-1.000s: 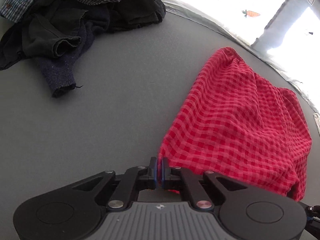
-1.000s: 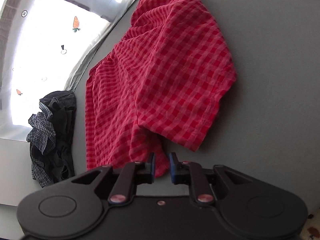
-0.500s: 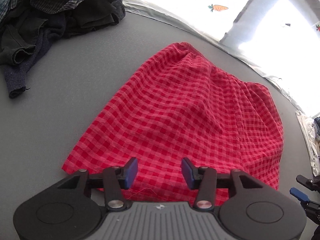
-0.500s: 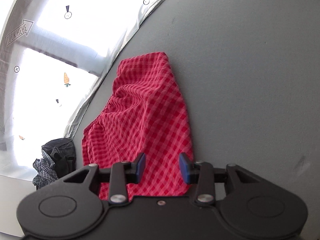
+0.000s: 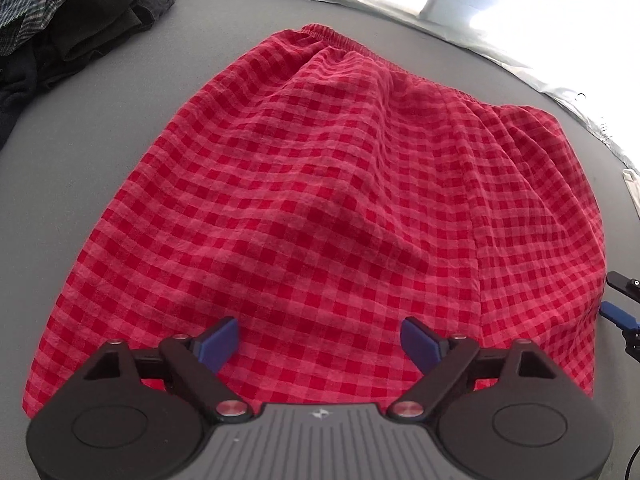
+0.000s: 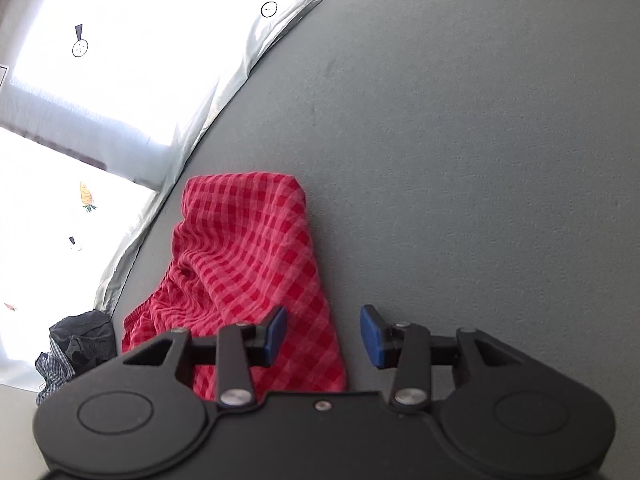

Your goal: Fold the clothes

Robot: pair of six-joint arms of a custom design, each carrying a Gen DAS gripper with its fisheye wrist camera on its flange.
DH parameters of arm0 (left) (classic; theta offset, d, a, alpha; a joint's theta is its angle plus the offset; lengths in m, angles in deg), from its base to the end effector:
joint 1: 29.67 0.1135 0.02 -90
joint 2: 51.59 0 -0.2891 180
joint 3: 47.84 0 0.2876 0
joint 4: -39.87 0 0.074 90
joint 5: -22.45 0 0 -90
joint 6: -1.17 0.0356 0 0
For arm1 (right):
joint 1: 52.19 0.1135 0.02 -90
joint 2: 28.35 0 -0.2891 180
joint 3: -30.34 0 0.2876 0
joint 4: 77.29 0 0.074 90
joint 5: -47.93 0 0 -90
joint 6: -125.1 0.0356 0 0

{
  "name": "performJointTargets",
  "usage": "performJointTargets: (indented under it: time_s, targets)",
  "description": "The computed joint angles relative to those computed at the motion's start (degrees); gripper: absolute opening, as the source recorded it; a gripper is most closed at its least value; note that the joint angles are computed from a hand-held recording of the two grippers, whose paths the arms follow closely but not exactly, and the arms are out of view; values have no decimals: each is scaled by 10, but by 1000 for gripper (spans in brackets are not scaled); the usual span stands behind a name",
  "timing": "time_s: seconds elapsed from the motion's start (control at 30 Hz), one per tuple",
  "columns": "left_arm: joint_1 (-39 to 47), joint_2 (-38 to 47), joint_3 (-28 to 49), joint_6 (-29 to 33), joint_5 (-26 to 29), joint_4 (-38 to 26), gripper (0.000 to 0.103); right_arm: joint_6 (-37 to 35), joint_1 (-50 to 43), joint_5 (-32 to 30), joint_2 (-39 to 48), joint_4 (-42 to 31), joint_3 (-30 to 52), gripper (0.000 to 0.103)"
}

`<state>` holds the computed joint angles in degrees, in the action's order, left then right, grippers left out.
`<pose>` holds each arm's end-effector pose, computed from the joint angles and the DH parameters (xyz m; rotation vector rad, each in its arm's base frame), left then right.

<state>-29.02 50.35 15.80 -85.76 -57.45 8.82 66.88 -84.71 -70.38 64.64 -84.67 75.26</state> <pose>0.3440 -0.0023 0.1161 0.1030 2.7658 -0.2281 0.2511 -0.1401 0.1015 1.1507 2.1950 0.6182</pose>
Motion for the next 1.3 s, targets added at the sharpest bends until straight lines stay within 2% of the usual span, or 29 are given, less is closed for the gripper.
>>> performJointTargets:
  time_s: [0.03, 0.1, 0.13, 0.17, 0.23, 0.33, 0.43, 0.5, 0.67, 0.73, 0.83, 0.9, 1.0, 1.1, 1.23, 1.3]
  targets:
    - [-7, 0, -1, 6, -9, 2, 94, 0, 1, -3, 7, 8, 2, 52]
    - [-21, -2, -4, 15, -27, 3, 96, -24, 10, 5, 7, 3, 8, 51]
    - [-25, -1, -3, 17, -32, 3, 97, -31, 15, 11, 9, 2, 11, 45]
    - [-28, 1, -2, 19, -36, 2, 98, -35, 15, 6, 15, -1, 16, 28]
    - [-28, 4, 3, 13, -34, -2, 99, -18, 13, -14, 40, 2, 25, 16]
    - [-17, 3, 5, 4, -18, -7, 99, 23, 9, -55, 50, 49, 16, 10]
    - [-1, -3, 3, -16, 2, -13, 99, 93, 3, -109, 48, 113, 0, 8]
    - [8, -6, 1, -25, 8, -16, 99, 124, 9, -137, 50, 149, -3, 8]
    - [19, -11, -2, -41, 12, -17, 99, 105, 87, -177, 75, 146, 49, 8]
    - [21, -12, -3, -41, 12, -17, 99, 68, 131, -184, 101, 109, 85, 7]
    - [25, -14, -7, -39, 14, -11, 99, -23, 187, -170, 133, -1, 138, 9]
    - [28, -15, -10, -38, 17, -7, 99, -70, 207, -159, 127, -49, 144, 11]
    - [32, -14, -12, -41, 21, -4, 101, -62, 184, -159, 72, -17, 97, 22]
    - [26, -10, -9, -42, 15, -4, 103, -28, 134, -158, 14, 37, 46, 25]
    - [7, -6, -8, -28, -16, -5, 103, 3, 64, -114, -43, 81, -8, 29]
    - [-3, -3, -6, -19, -34, -7, 103, -5, 52, -77, -40, 64, -10, 31]
